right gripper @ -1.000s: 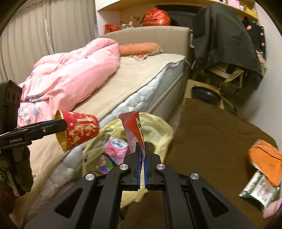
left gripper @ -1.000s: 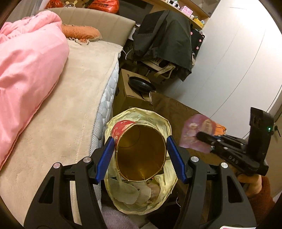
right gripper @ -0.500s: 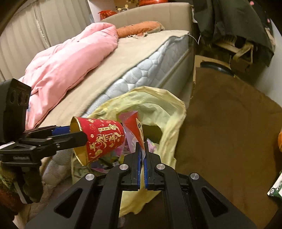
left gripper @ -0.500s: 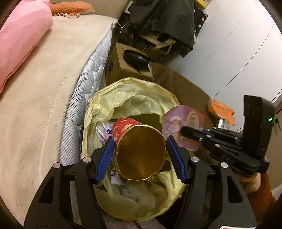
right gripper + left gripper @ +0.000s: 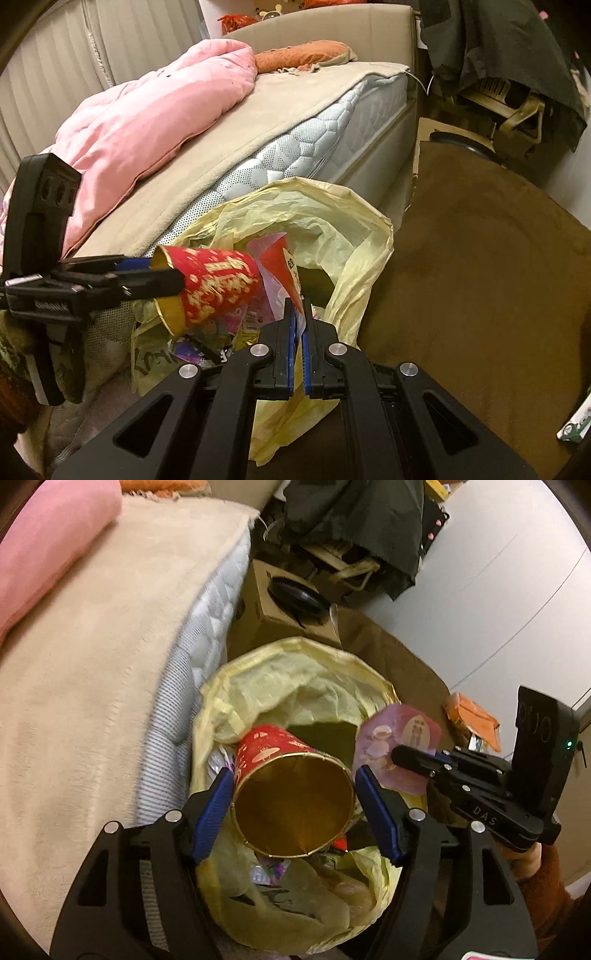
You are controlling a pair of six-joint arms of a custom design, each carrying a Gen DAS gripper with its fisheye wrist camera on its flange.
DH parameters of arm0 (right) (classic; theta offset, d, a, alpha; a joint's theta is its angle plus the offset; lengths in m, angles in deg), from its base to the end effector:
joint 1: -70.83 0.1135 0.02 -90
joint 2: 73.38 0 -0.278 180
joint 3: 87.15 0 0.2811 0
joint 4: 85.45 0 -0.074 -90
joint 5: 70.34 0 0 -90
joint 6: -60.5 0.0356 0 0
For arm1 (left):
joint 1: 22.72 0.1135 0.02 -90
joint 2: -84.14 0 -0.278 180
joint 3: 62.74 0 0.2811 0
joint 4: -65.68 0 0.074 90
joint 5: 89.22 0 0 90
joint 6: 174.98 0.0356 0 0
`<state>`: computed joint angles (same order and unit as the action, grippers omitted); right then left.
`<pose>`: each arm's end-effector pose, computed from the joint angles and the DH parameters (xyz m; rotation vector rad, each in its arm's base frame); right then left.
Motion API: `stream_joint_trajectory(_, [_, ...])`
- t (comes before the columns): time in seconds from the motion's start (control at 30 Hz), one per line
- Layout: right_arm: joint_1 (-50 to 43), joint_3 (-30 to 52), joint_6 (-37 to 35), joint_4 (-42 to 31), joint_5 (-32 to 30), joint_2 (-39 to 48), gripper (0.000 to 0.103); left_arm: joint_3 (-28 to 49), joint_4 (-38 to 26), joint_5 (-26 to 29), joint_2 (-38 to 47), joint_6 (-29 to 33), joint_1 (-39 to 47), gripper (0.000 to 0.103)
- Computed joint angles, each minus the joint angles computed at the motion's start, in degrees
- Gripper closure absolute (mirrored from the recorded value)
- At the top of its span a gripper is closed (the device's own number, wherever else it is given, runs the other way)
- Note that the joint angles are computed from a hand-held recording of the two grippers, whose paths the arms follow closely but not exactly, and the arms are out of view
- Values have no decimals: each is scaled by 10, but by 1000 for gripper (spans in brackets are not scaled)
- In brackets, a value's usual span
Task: Collect trash
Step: 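Open left tool to drop the cup while right tool releases pouch into bag, then move both open tools back toward the orange bag on the table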
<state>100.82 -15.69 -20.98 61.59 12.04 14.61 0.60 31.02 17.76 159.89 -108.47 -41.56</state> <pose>0.3014 0.1794 0.2283 -0.5214 2.4233 0.4573 0.2803 -0.1066 0.2434 0.0444 2.4620 -0.6912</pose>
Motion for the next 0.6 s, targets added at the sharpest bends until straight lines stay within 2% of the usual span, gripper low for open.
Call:
stream_joint_trajectory(0.1, [4, -9, 1, 8, 17, -10, 95, -3, -11, -18, -26, -3, 4, 38])
stream_joint_trajectory(0.13, [5, -10, 0, 9, 18, -13, 86, -4, -12, -18, -32, -6, 6, 37])
stream_joint_trajectory(0.17, [6, -13, 0, 11, 16, -18, 69, -5, -14, -18, -40, -8, 10, 37])
stream_joint_trajectory(0.23, [7, -20, 1, 16, 13, -28, 56, -5, -20, -31, -59, -12, 11, 37])
stream_joint_trajectory(0.4, [10, -30, 4, 9, 30, -59, 56, -1, -36, -84, -103, -15, -5, 37])
stream_joint_trajectory(0.6, [-6, -72, 10, -13, 45, -140, 56, 19, -56, -167, -135, -23, -66, 37])
